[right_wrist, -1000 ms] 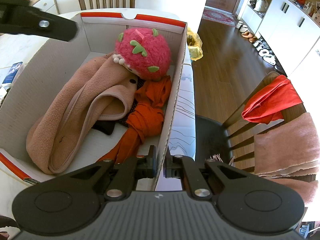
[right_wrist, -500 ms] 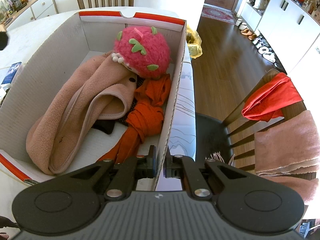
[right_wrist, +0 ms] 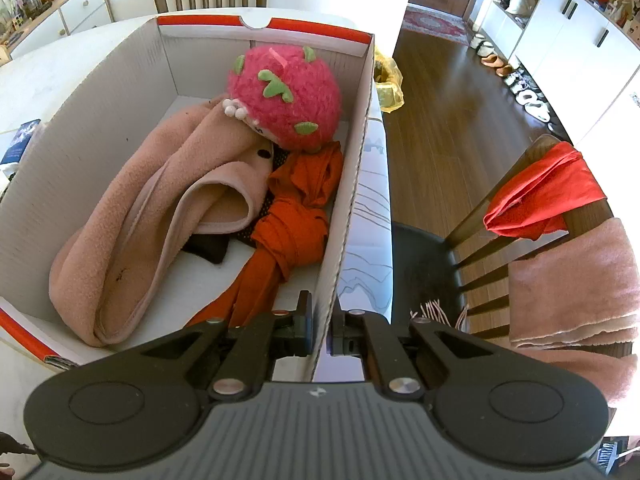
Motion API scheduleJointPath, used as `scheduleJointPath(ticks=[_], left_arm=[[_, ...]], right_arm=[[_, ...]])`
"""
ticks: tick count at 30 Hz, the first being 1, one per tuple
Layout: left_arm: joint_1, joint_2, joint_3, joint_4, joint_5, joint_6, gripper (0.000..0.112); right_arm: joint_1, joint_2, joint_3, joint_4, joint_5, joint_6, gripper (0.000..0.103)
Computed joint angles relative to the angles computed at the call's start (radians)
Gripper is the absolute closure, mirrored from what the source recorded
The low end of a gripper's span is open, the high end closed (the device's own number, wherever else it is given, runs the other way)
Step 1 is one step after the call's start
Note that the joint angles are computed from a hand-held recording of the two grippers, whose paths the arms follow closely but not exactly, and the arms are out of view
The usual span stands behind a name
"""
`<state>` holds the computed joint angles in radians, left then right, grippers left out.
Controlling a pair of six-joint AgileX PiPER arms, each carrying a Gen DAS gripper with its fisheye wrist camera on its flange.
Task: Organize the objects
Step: 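Open the left gripper and move it back to the table, then grasp the cartoon face plush on the blue mat with the left gripper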
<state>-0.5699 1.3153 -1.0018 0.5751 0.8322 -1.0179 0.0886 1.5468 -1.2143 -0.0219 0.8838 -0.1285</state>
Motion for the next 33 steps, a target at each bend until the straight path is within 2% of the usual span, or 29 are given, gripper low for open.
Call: scheduleJointPath(ticks=[7,18,21,28,33], left_arm=[[-0.054,-0.051,0.136,0.039,-0.004,-0.080,0.010],[-0.174,-0.010,0.254,0.128,-0.027,-0.198,0.012],[-0.196,0.005,0.272,0.158,-0.025,-0.232,0.016],[-0.211,0.016,0.301,0.194,-0.020,-0.311,0.036],[-0.229,0.026,0.305,0.218,-0.012,-0.345,0.046]], right_arm=[[0.006,0.004,0.002,-0.009,0.003,0.009,0.097],[0.009,0.006,0.002,-0.016,0.005,0.011,0.097],[0.009,0.006,0.002,-0.015,0.006,0.012,0.097],[0.011,0.004,0.006,-0.016,0.004,0.011,0.097],[0.011,0.006,0.004,-0.017,0.005,0.013,0.097]])
